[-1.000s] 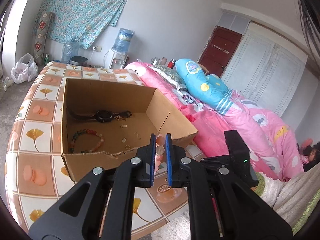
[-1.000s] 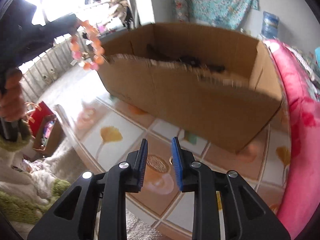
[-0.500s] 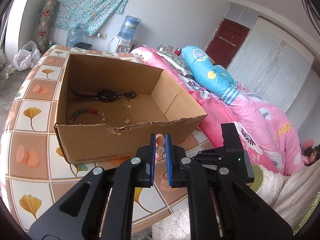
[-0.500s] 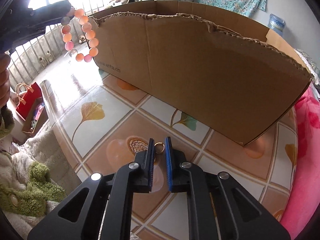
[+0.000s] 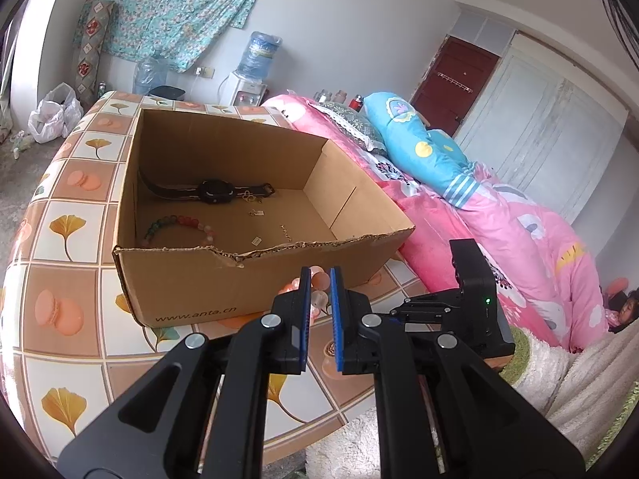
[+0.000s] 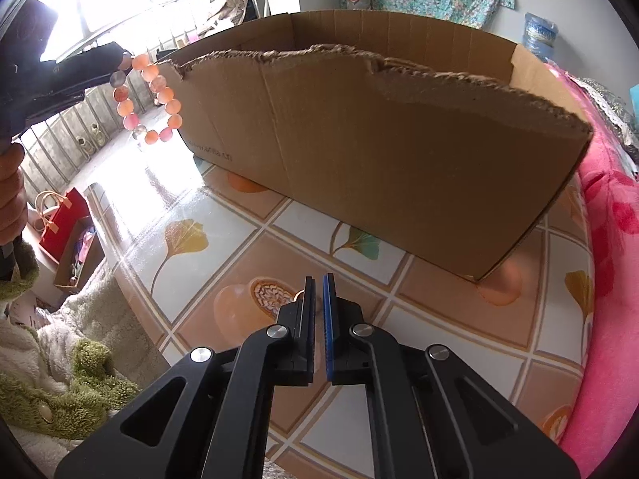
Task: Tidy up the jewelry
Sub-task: 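Carry the bracelet and gold ring up over the box with both tools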
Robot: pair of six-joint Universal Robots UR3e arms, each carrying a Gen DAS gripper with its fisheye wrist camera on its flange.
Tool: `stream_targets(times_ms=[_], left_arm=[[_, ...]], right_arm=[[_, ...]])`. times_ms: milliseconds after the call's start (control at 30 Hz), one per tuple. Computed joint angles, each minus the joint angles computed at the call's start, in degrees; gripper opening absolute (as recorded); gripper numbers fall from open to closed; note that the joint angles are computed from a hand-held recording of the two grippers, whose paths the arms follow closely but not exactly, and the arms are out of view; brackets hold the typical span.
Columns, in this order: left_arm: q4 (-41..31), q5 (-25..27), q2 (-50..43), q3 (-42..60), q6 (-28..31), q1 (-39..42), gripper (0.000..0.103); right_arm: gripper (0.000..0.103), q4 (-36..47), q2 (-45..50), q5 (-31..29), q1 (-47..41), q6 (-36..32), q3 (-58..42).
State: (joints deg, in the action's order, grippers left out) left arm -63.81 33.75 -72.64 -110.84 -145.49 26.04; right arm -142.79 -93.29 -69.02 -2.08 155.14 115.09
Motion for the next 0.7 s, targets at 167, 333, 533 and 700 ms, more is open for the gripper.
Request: stream_targets(times_ms=[167,333,533,700], left_arm=[[0.69,0.11,-0.46,-0.17,-0.62,-0.03,0.009],[0.97,0.41,-0.30,-0.81,-0.71,-0.02,0.009],[0.82,0.27,-0.43,-0.79,-0.79,0.32,0.009],[0.30,-0.03,-0.35,-0.85,-0.19,0.92,0.009]], right_arm=[[0.004,0.45,0.85,-2.37,0.54,0.77,-0.39],[0.004,0.16,1.31,-4.40,4.38,1.71,-0.70],[0.004,-0.76,2.87,-4.64,7.51,4.57,-1.71],[0.016,0.07,2.70,-4.85,7.99,3.28,-2.87]])
